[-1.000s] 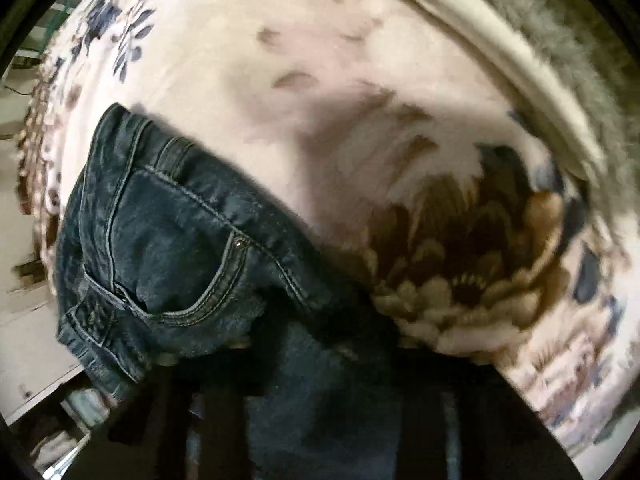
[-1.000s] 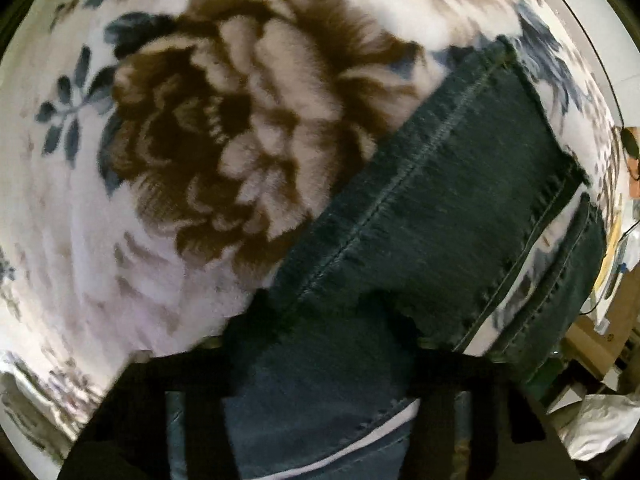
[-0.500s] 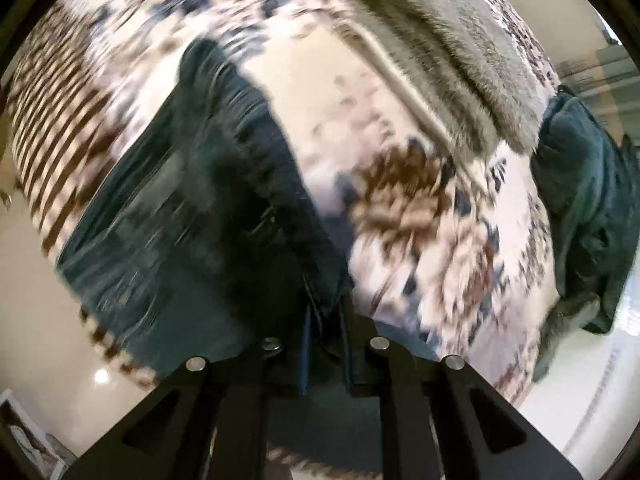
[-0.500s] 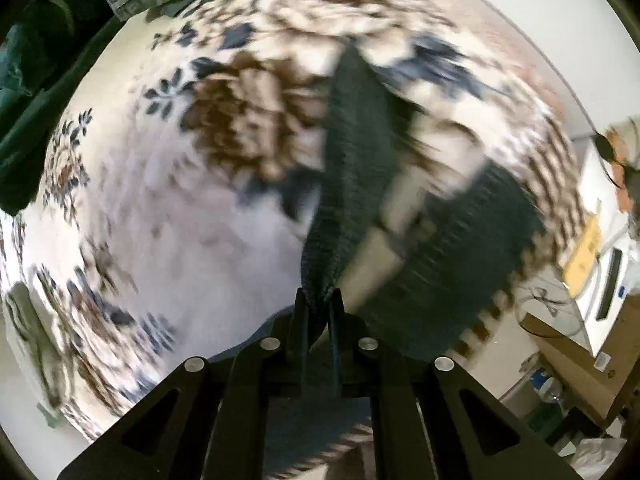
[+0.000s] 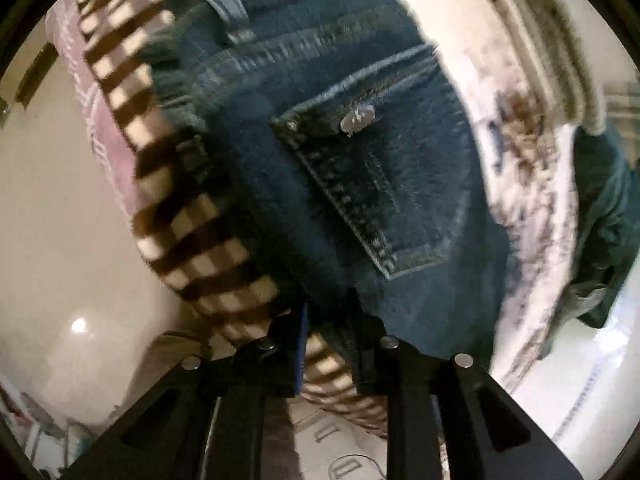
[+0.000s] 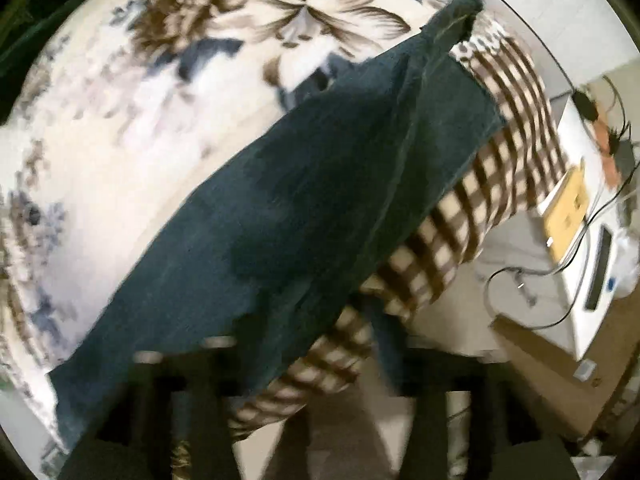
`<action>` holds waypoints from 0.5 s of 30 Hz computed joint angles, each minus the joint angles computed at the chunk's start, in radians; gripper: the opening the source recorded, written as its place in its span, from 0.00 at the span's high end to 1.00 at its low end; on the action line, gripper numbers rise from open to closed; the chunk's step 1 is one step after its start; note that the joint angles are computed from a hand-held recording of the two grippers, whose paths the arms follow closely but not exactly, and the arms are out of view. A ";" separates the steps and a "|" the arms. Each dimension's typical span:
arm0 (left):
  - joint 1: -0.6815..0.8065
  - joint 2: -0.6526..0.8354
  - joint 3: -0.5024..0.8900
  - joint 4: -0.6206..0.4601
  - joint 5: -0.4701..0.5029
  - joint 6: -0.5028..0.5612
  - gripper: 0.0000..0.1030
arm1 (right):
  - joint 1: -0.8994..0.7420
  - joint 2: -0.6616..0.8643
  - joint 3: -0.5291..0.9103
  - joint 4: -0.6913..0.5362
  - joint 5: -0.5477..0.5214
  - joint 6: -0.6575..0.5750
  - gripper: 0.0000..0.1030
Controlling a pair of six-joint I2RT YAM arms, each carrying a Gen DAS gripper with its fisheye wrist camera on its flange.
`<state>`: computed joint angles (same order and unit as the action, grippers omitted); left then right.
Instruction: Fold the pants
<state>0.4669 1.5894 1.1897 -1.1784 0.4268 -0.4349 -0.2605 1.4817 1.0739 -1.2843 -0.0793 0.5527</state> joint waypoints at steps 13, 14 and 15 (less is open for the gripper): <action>0.271 0.079 0.107 0.116 -0.128 0.110 0.45 | 0.407 -0.278 -0.370 0.406 -0.271 0.573 0.94; 0.257 0.092 0.067 0.178 -0.125 0.066 0.45 | 0.439 -0.267 -0.369 0.393 -0.229 0.592 0.97; 0.273 0.103 0.053 0.203 -0.111 0.049 0.60 | 0.452 -0.280 -0.382 0.397 -0.215 0.605 0.97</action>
<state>0.7396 1.6922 1.2425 -0.9750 0.3155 -0.3855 0.1916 1.2017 0.6917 -0.8871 -0.2941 1.1580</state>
